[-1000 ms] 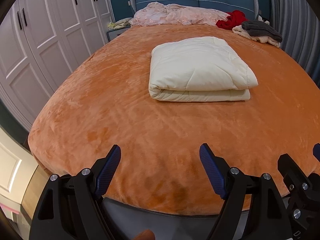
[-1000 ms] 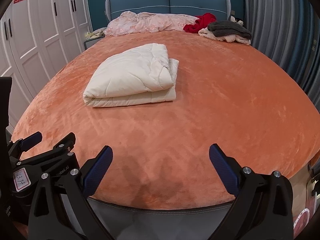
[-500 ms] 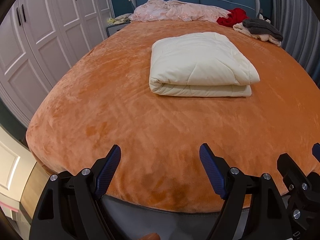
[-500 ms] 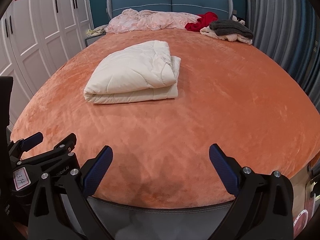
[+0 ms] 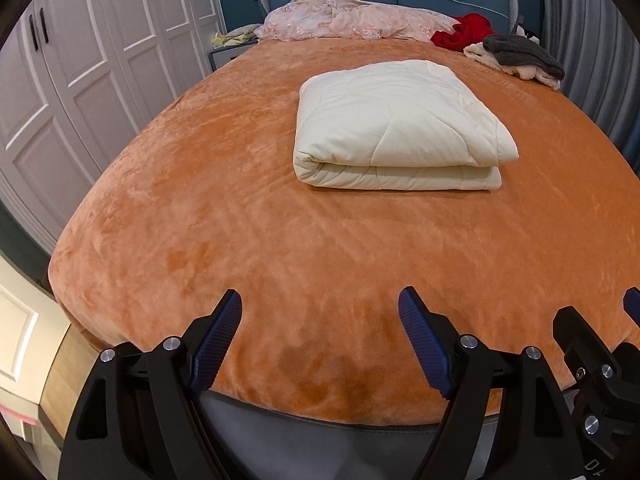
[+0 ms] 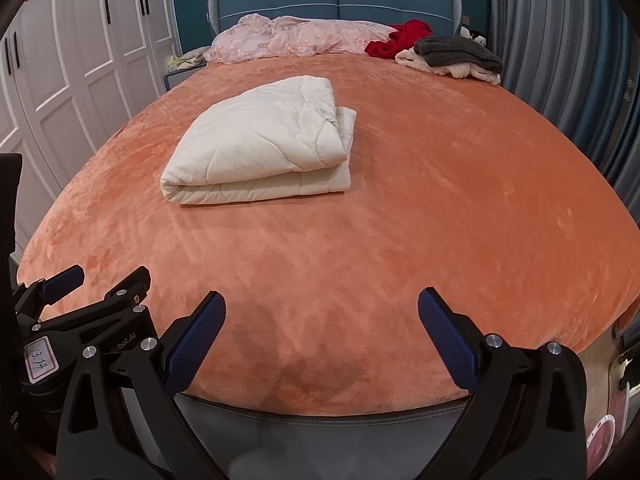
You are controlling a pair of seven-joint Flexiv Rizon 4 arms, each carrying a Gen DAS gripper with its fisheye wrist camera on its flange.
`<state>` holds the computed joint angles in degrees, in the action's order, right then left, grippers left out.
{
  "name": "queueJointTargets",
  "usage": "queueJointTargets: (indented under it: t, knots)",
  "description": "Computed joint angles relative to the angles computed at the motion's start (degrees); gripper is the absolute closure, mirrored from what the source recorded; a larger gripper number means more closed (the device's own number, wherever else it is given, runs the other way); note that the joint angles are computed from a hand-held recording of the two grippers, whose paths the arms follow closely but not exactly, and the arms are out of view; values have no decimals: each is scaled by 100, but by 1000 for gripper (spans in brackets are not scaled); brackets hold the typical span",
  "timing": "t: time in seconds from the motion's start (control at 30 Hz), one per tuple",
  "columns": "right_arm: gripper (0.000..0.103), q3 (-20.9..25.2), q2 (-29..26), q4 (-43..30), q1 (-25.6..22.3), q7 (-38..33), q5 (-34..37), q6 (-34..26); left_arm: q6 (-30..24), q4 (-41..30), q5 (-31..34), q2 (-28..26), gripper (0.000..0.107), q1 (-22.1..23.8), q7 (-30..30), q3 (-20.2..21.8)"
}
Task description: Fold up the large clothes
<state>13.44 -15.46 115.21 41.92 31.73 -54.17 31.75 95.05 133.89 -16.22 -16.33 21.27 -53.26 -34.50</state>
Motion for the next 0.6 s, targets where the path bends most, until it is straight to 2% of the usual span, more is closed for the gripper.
queueJointTargets:
  t: [0.23, 0.4, 0.6]
  knots:
    - [8, -7, -55, -83, 18, -48, 63, -55, 129, -10, 65, -91, 30, 65, -39, -74]
    - [8, -25, -79, -95, 21, -21, 58, -23, 166, -86, 362, -153, 31, -12, -264, 74]
    - [8, -32, -107, -124, 35, -56, 80, -42, 61, -123, 376, -146, 31, -31, -313, 123]
